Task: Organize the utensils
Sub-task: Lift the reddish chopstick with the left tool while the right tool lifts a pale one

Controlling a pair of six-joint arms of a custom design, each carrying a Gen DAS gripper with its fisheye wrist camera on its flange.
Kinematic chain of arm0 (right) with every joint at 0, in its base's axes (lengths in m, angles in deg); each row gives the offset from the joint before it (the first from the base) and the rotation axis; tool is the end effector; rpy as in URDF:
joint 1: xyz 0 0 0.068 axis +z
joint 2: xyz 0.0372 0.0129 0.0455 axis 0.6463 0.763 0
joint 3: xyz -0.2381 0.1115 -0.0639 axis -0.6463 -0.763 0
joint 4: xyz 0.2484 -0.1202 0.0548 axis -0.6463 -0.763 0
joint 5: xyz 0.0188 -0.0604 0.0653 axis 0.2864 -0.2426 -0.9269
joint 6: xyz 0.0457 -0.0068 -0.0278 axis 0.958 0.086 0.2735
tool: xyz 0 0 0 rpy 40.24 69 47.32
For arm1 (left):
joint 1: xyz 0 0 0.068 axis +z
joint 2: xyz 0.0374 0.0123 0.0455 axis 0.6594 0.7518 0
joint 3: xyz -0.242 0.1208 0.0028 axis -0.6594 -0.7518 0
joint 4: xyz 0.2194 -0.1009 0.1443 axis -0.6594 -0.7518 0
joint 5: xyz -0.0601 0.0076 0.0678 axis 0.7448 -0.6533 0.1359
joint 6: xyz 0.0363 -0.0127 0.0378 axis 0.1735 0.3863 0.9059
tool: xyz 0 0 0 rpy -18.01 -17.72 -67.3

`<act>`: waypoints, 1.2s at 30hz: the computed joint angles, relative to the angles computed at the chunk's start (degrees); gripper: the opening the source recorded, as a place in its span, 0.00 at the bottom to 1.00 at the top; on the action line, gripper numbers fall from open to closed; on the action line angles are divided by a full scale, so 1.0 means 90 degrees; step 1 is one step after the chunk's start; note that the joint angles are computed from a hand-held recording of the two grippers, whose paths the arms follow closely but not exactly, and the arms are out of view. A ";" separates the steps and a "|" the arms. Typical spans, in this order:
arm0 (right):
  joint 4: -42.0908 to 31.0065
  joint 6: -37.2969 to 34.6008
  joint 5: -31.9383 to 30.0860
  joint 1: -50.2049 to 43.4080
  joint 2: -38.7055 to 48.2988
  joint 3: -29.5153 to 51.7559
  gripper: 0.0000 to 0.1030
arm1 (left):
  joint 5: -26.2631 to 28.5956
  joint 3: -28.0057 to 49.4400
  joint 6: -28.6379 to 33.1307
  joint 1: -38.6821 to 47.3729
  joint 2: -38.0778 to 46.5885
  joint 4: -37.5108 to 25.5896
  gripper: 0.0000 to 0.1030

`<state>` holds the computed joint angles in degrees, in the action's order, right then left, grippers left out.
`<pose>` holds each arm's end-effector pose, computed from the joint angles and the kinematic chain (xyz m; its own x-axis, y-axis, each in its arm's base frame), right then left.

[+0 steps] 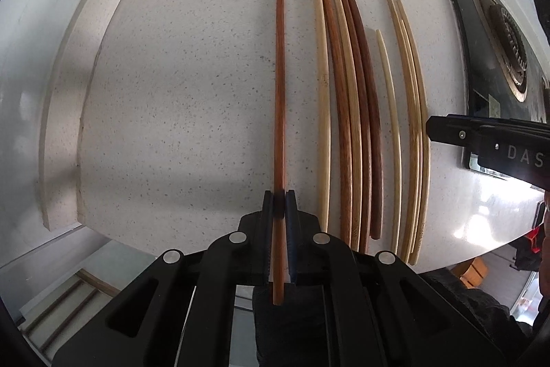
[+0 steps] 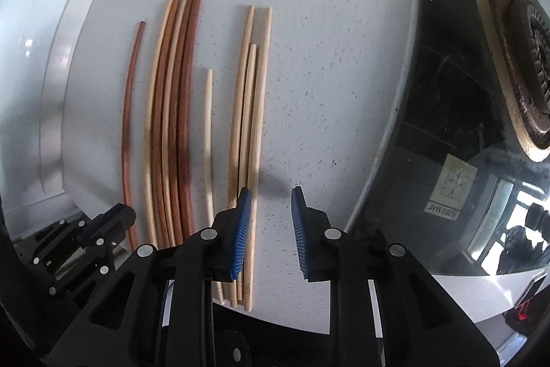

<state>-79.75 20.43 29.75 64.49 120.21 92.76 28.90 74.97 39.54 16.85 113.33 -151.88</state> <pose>0.3286 0.1569 0.1822 -0.9046 0.4082 0.1229 0.4258 0.8791 0.2142 0.3563 -0.1651 0.2127 -0.8018 0.5971 0.0227 0.5929 0.7997 -0.0944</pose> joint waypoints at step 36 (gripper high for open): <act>-0.1359 0.0007 0.0231 0.0012 0.1237 0.1832 0.07 | -0.0025 -0.0464 0.0052 0.0199 -0.0227 0.0321 0.06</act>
<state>-91.98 20.49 31.82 64.60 131.34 109.25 28.68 70.79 40.01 18.65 111.29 -148.99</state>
